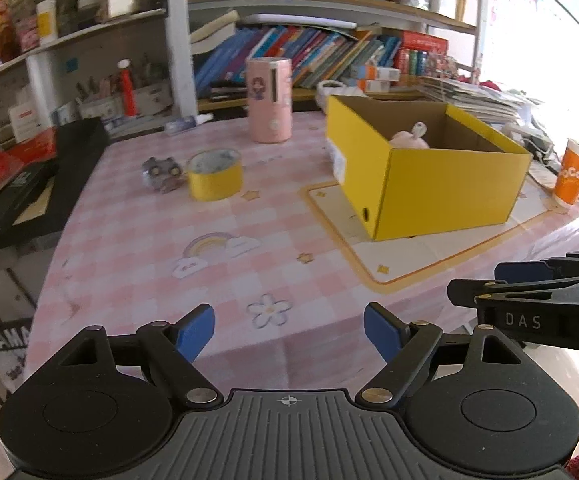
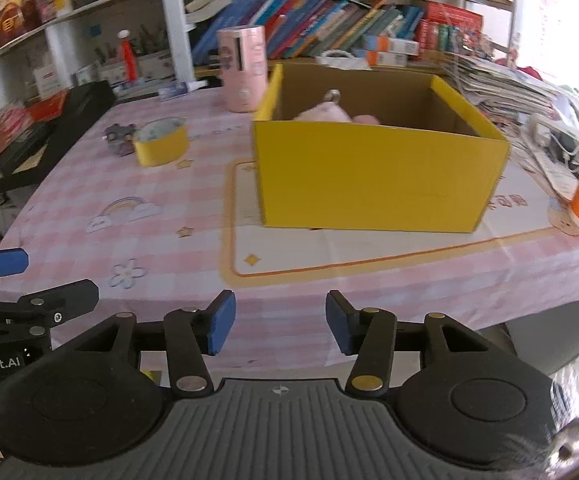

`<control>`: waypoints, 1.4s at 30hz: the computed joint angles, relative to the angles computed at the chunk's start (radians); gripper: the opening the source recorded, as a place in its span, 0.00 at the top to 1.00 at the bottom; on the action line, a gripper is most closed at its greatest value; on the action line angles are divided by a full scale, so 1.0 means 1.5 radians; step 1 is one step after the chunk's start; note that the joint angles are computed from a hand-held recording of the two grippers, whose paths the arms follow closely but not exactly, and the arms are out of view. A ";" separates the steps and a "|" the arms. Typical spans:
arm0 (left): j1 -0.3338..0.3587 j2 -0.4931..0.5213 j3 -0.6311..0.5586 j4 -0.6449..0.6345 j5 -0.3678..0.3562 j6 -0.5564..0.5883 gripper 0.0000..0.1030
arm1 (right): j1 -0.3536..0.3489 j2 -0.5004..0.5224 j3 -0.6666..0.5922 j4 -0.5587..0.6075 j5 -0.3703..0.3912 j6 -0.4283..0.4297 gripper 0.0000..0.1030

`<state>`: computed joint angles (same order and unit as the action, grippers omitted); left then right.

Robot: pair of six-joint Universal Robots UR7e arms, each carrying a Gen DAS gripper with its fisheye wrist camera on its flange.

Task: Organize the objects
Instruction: 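Move both open tools back toward the tape roll and grey toy car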

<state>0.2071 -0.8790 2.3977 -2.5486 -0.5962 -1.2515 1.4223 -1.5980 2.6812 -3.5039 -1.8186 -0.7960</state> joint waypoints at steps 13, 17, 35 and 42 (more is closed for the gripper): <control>-0.032 -0.078 0.035 0.157 0.003 -0.147 0.14 | 0.061 0.052 0.011 -0.025 -0.005 -0.003 0.48; -0.038 -0.097 0.043 0.192 0.004 -0.178 0.14 | 0.076 0.067 0.011 -0.037 -0.005 -0.004 0.47; -0.052 -0.171 0.067 0.324 0.011 -0.291 0.14 | 0.143 0.144 -0.005 -0.074 -0.021 0.007 0.46; -0.037 -0.174 0.064 0.331 0.015 -0.298 0.14 | 0.154 0.166 -0.020 -0.066 -0.023 0.004 0.45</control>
<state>0.1521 -1.1405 2.4944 -2.0520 -0.5733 -1.6993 1.6540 -1.3492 2.6506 -3.6029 -1.8535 -0.7898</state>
